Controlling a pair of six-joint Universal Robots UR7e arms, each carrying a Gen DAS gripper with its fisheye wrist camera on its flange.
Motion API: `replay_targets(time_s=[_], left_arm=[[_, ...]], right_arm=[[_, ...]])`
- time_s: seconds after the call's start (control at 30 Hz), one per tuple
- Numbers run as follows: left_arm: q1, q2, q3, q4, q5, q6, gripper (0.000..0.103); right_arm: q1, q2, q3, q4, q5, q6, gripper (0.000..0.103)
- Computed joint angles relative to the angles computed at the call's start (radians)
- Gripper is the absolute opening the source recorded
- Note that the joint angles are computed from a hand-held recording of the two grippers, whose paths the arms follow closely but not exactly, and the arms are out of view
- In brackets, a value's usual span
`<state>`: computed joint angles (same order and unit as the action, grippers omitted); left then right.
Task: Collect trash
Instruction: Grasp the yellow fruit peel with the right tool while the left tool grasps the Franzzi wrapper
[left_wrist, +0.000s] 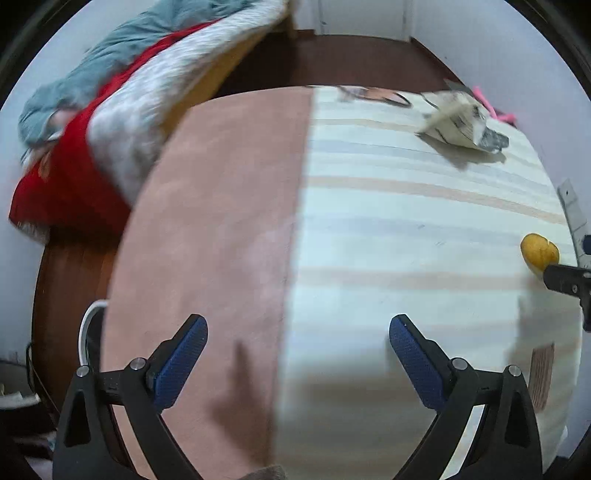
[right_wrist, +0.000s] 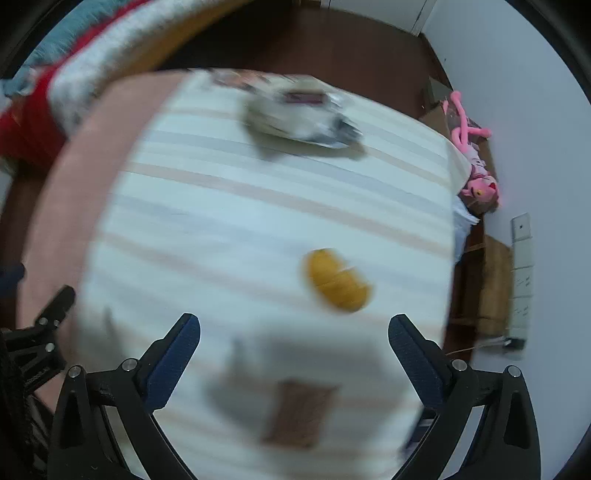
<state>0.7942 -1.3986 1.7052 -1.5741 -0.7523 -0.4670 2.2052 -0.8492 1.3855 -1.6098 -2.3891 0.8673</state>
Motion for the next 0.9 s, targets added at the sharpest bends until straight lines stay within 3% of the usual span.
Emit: replay_targets(time_s=[0.1, 0.2, 0.33, 0.37, 0.4, 0.43, 0.53, 0.63, 0.77, 0.8, 0.83, 0.87, 0.9], left_arm=[[0.005, 0.055, -0.016, -0.023, -0.003, 0.017, 0.101], [0.009, 0.087, -0.030, -0.038, -0.010, 0.038, 0.101], [0.005, 0.114, -0.062, -0.058, -0.023, 0.083, 0.101], [0.004, 0.123, -0.070, -0.075, -0.024, 0.098, 0.101], [0.003, 0.135, -0.088, -0.100, -0.028, 0.124, 0.101], [0.002, 0.147, -0.106, -0.124, -0.039, 0.146, 0.101], [0.009, 0.216, -0.200, -0.195, -0.101, 0.229, 0.101], [0.025, 0.314, -0.318, -0.224, -0.155, 0.293, 0.100], [0.045, 0.433, -0.447, -0.176, -0.226, 0.338, 0.100], [0.049, 0.451, -0.462, -0.170, -0.240, 0.347, 0.096], [0.051, 0.464, -0.470, -0.170, -0.254, 0.359, 0.084], [0.050, 0.474, -0.468, -0.170, -0.252, 0.366, 0.044], [0.050, 0.483, -0.470, -0.153, -0.251, 0.363, 0.015]], right_arm=[[-0.059, -0.032, 0.030, -0.035, 0.021, -0.091, 0.085], [-0.097, -0.035, 0.034, -0.058, 0.036, -0.172, 0.082], [-0.130, -0.047, 0.074, -0.135, 0.099, -0.255, 0.049], [-0.129, -0.051, 0.088, -0.147, 0.096, -0.257, 0.048], [-0.125, -0.054, 0.097, -0.164, 0.085, -0.263, 0.034], [-0.125, -0.064, 0.107, -0.183, 0.082, -0.248, 0.028], [-0.143, -0.125, 0.171, -0.320, 0.113, -0.195, 0.028], [-0.160, -0.164, 0.203, -0.389, 0.088, -0.137, 0.027], [-0.189, -0.198, 0.225, -0.446, 0.055, -0.071, 0.027], [-0.194, -0.201, 0.225, -0.453, 0.047, -0.061, 0.027], [-0.199, -0.203, 0.226, -0.458, 0.042, -0.052, 0.027], [-0.206, -0.204, 0.224, -0.461, 0.042, -0.056, 0.027], [-0.216, -0.207, 0.225, -0.469, 0.043, -0.062, 0.027]])
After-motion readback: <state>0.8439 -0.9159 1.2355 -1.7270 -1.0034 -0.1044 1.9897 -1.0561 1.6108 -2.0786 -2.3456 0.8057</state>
